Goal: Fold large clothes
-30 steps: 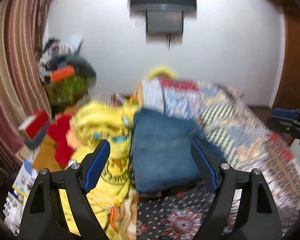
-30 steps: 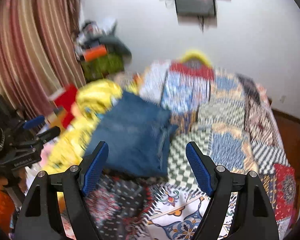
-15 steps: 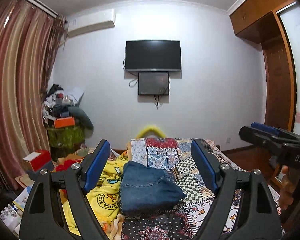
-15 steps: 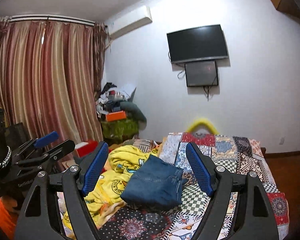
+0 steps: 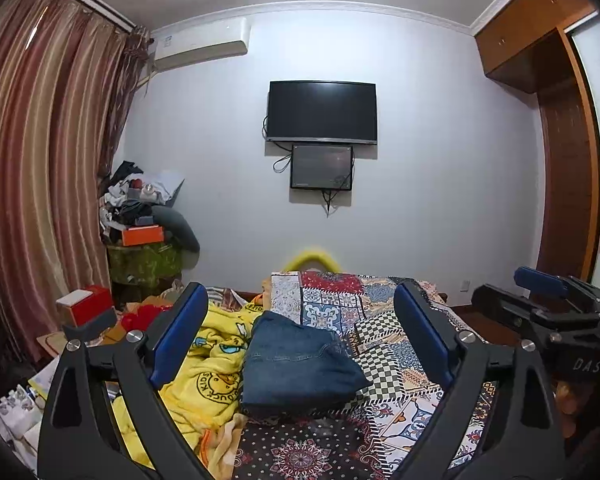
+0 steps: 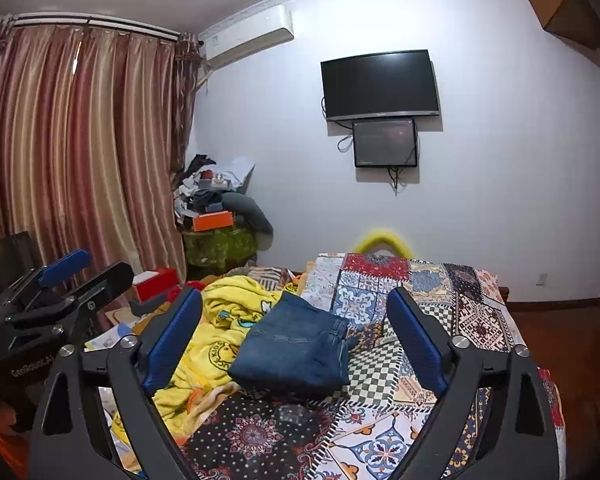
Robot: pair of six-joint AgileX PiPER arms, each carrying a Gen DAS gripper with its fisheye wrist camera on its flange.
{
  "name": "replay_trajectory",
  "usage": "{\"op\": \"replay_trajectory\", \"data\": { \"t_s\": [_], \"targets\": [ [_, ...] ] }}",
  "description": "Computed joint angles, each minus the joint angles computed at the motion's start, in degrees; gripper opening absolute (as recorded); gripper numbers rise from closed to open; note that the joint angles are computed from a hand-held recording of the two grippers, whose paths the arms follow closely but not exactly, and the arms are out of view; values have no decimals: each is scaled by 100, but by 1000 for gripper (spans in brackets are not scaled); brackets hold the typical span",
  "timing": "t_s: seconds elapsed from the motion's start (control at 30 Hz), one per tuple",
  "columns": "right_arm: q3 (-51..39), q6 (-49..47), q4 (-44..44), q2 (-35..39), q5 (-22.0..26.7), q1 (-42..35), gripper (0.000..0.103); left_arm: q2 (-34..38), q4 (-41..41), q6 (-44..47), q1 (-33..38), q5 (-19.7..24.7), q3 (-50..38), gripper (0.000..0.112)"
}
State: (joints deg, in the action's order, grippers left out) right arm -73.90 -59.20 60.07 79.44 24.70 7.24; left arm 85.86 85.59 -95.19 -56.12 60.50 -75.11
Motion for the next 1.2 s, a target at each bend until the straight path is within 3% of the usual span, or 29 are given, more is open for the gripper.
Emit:
{"op": "replay_trajectory", "data": {
  "t_s": [0.1, 0.3, 1.2],
  "targets": [
    [175, 20, -39, -96, -222, 41, 103, 0, 3, -72, 15, 0, 41, 95],
    [356, 70, -108, -181, -448, 29, 103, -3, -5, -162, 63, -58, 120, 95],
    [312, 286, -275, -199, -243, -139, 103, 111, -244, -147, 352, -529, 86, 96]
  ]
}}
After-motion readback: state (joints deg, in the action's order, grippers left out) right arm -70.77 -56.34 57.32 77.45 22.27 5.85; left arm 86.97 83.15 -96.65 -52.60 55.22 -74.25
